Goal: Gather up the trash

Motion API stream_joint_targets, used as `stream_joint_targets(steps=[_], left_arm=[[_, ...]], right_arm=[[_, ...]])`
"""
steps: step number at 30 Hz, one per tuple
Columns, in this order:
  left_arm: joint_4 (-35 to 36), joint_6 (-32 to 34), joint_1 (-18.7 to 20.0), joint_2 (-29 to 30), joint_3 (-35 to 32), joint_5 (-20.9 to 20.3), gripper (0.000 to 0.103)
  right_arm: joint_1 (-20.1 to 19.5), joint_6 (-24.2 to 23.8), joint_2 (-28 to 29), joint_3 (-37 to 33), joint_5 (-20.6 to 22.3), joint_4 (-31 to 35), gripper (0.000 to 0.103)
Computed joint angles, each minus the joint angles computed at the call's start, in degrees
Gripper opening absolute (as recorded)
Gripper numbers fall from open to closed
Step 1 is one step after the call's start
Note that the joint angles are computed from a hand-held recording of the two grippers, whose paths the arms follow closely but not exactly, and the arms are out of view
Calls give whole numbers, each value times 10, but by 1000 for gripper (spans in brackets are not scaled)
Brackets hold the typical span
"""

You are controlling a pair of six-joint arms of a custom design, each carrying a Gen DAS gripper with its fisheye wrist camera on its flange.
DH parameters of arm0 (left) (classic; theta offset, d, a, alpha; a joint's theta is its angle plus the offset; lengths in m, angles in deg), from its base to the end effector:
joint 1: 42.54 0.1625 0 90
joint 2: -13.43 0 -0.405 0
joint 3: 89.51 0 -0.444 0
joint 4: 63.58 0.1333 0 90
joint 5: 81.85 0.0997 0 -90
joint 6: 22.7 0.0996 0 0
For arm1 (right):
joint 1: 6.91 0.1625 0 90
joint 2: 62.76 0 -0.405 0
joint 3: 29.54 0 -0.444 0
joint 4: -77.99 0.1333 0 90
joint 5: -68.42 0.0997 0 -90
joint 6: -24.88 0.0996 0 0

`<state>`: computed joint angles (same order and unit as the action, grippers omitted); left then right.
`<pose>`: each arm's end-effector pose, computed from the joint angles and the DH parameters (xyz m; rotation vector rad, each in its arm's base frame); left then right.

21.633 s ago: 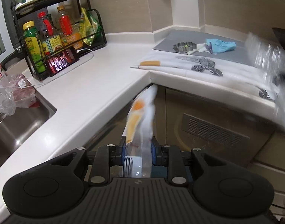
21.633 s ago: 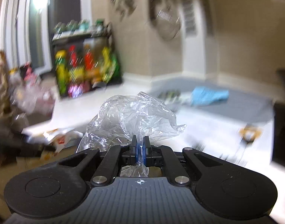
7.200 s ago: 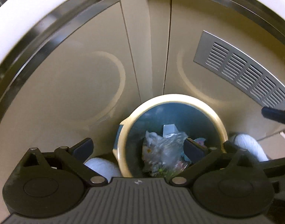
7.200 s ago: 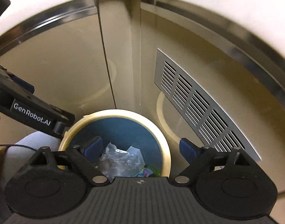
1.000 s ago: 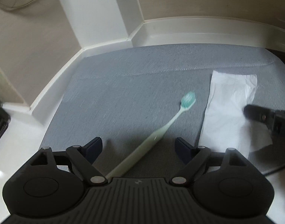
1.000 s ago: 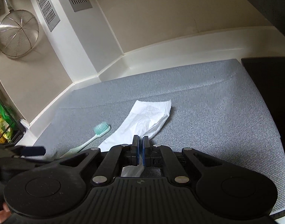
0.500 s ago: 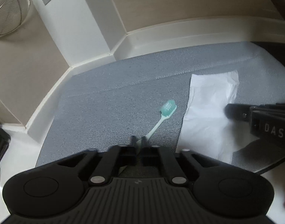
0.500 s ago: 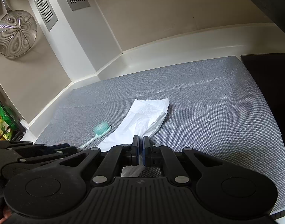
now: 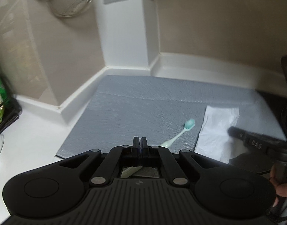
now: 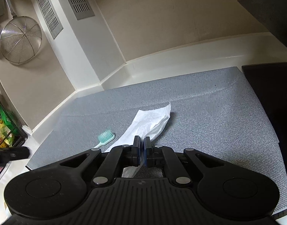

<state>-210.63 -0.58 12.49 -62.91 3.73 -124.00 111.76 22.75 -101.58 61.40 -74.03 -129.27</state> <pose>-0.1969 -0.6430 0.4402 0.7483 2.1326 -0.9210 0.3764 -0.5751 0.1309 -0.0778 -2.1546 1.5112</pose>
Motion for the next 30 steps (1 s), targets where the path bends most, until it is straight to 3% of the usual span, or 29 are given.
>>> stream_joint_targets(steps=[9,13,15,17,18,20,21,25,30], left_arm=[[19,-11,8,-9,-22,14,0],[106,-49,29,21,-59,-9,0],[121,-49,38,38,-71,-14,3],[146,-58,48,51,-84,-24,15],[135,-49,51,55,-82,-24,16],[93,-11,54,57,-73,-21,39],[96,-12,56,60,-78,-25,42],[134,-29,58,70,-101,-43,44],[128,5,51,74,-90,-61,45]], right_arm=[[-1,7,-3,2,2,13,5],[-4,23,-8,7,7,24,5],[-5,31,-10,8,8,31,5],[-6,39,-13,10,10,38,5],[-7,43,-14,11,11,42,5],[-7,49,-15,12,11,49,5],[-7,50,-15,12,10,50,6],[-7,50,-15,11,12,55,7],[-7,53,-15,11,13,56,7]])
